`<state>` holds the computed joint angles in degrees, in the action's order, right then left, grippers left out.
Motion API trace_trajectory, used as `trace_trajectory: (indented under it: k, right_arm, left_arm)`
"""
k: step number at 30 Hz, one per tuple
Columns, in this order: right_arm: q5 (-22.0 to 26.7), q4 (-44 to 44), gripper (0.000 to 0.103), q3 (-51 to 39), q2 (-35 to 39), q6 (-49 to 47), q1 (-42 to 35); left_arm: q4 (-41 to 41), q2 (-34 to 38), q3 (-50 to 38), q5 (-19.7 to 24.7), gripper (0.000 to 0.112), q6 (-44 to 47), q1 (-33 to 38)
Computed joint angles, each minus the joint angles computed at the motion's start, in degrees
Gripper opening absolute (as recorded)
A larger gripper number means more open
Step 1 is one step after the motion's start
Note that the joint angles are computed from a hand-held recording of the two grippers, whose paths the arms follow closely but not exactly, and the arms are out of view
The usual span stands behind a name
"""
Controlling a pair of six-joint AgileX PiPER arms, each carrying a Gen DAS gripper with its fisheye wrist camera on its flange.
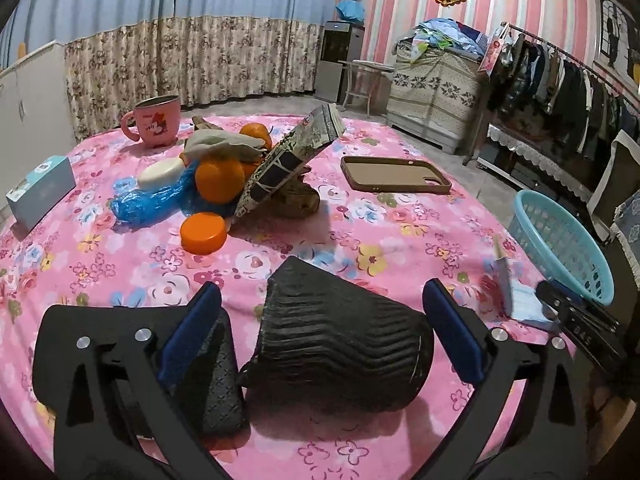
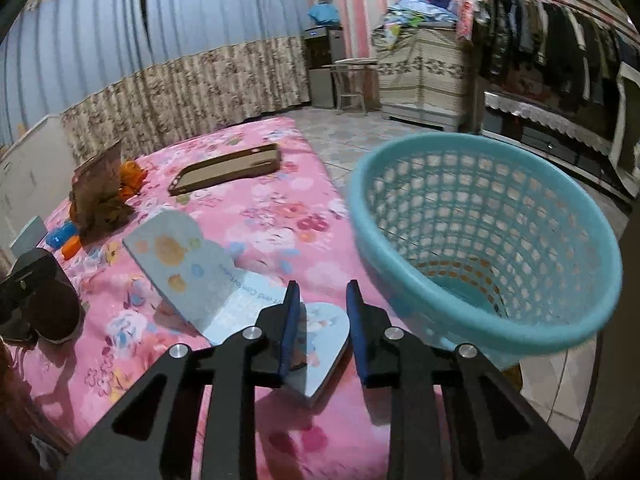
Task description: Collect trash
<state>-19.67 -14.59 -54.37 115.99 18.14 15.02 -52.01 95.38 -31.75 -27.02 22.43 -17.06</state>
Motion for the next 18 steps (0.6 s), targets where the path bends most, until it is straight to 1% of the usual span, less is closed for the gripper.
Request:
trace_trajectory:
  k: [2, 4, 6, 9, 11, 12, 13, 15, 17, 18]
  right_arm:
    - [1.1, 0.7, 0.028, -1.1, -0.1, -1.6, 0.7]
    - [0.8, 3.4, 0.053, -1.0, -0.6, -4.6, 1.5]
    - [0.4, 6.6, 0.059, -0.5, -1.0, -7.9, 1.9]
    - [1.2, 6.6, 0.059, -0.6, -1.0, -8.4, 1.8]
    - [1.7, 4.5, 0.059, -0.7, -1.0, -6.0, 1.1]
    - [1.7, 4.1, 0.060, -0.6, -1.1, -5.5, 0.9]
    - [1.5, 1.6, 0.060, -0.6, -1.2, -2.9, 0.4]
    - [2.0, 0.0, 0.060, -0.8, -1.4, -1.4, 0.1]
    - [1.8, 1.1, 0.062, -0.5, -1.6, -2.8, 0.2]
    - [1.6, 1.1, 0.064, -0.3, -1.9, -3.0, 0.2]
  left_arm:
    - [-0.2, -0.4, 0.0, 0.4, 0.097, 0.5, 0.1]
    - [0.3, -1.3, 0.7, 0.2, 0.097, 0.0, -0.3]
    - [1.7, -1.7, 1.2, -0.1, 0.097, -0.8, -0.4]
    - [-0.5, -0.8, 0.4, 0.6, 0.098, 2.3, -0.6]
    - [-3.4, 0.5, -0.8, 1.8, 0.098, 5.6, -0.4]
    - [-4.7, 1.0, -1.2, 1.8, 0.098, 6.9, -0.5]
    - [-6.0, 1.2, -1.4, 1.5, 0.097, 8.4, -0.6]
    - [-6.0, 1.0, -1.6, 1.7, 0.097, 9.1, -0.2]
    - [0.5, 0.2, -1.2, 3.8, 0.085, 4.4, 1.6]
    - [5.0, -0.1, -1.0, 5.3, 0.075, 1.1, 2.6]
